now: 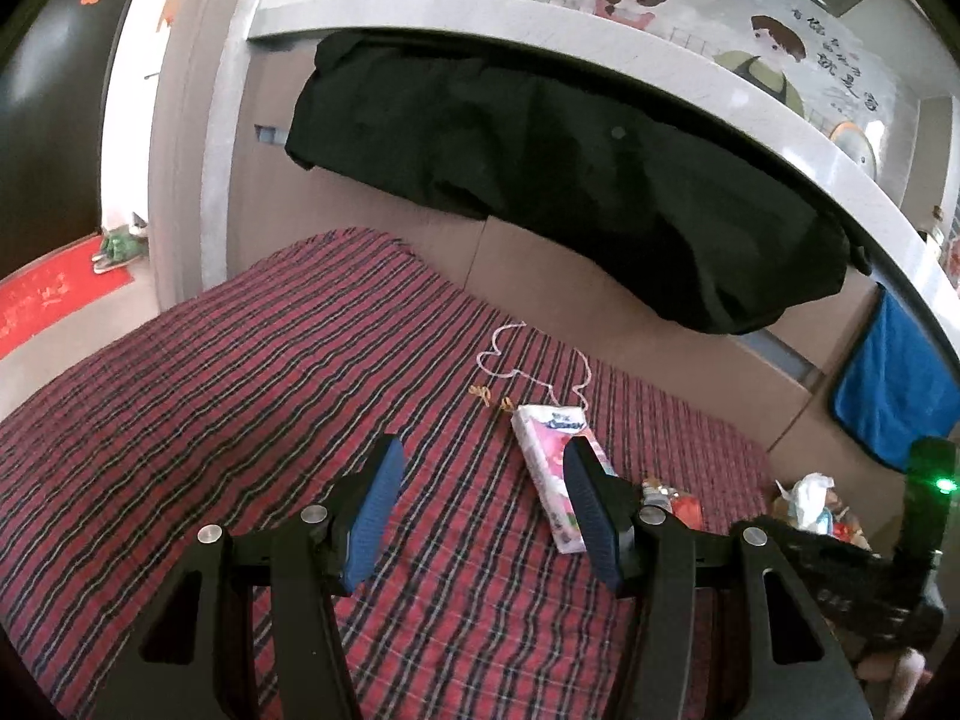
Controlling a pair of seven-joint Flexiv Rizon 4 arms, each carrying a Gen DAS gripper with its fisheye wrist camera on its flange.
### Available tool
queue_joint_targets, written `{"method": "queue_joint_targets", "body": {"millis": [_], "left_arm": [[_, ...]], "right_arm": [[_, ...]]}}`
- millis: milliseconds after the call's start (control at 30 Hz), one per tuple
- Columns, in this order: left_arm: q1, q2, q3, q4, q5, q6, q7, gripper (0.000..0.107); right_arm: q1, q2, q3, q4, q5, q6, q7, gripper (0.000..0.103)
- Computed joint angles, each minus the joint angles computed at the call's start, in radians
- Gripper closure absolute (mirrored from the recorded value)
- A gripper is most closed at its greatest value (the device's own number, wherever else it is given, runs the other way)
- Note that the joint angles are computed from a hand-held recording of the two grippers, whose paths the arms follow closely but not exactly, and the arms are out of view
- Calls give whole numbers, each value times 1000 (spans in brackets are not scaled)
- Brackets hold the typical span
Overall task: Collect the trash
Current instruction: 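Move both grippers back to the Kleenex pack and red wrapper, then grasp the red snack wrapper with the right gripper while the left gripper grasps the Kleenex pack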
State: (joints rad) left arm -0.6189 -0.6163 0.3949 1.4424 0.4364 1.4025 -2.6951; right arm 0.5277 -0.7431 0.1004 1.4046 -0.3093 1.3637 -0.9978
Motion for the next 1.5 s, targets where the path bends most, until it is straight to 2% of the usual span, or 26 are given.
{"method": "queue_joint_targets", "body": {"millis": [100, 333, 433, 700, 800, 900, 933, 967, 1067, 1133, 1233, 1367, 1500], "left_arm": [[38, 1, -34, 22, -21, 40, 38, 50], [31, -5, -1, 53, -63, 78, 86, 50], [30, -8, 8, 68, -90, 97, 102, 50], [47, -12, -13, 104, -205, 140, 184, 50], [65, -12, -44, 111, -250, 143, 238, 50], [71, -16, -67, 103, -288, 128, 288, 50], [70, -18, -74, 97, -299, 119, 301, 50], [67, -21, -73, 92, -307, 112, 308, 50], [83, -31, -113, 68, -334, 91, 346, 50], [116, -44, -173, 41, -362, 74, 390, 50], [161, -88, -261, -28, -415, 34, 458, 50], [155, -170, -265, -172, -450, -75, 484, 50], [143, -258, -240, -341, -443, -236, 442, 50]], "right_arm": [[6, -40, 12, -64, 11, -55, 11, 62], [54, -123, -23, -202, -16, -172, 34, 62], [72, -144, -43, -236, -29, -181, 47, 62], [80, -178, -33, -296, -36, -225, 1, 58], [82, -180, -34, -302, -41, -237, -23, 58], [66, -180, -6, -312, -22, -250, -65, 63], [53, -179, 15, -313, -5, -249, -86, 70], [49, -173, 19, -304, 6, -244, -94, 82], [30, -146, 30, -264, 40, -212, -108, 91], [23, -119, 23, -218, 51, -160, -107, 94], [23, -72, -10, -128, 44, -62, -84, 95], [2, -28, -16, -44, 34, 31, -72, 95], [-30, -1, 7, 14, 35, 87, -85, 95]]}}
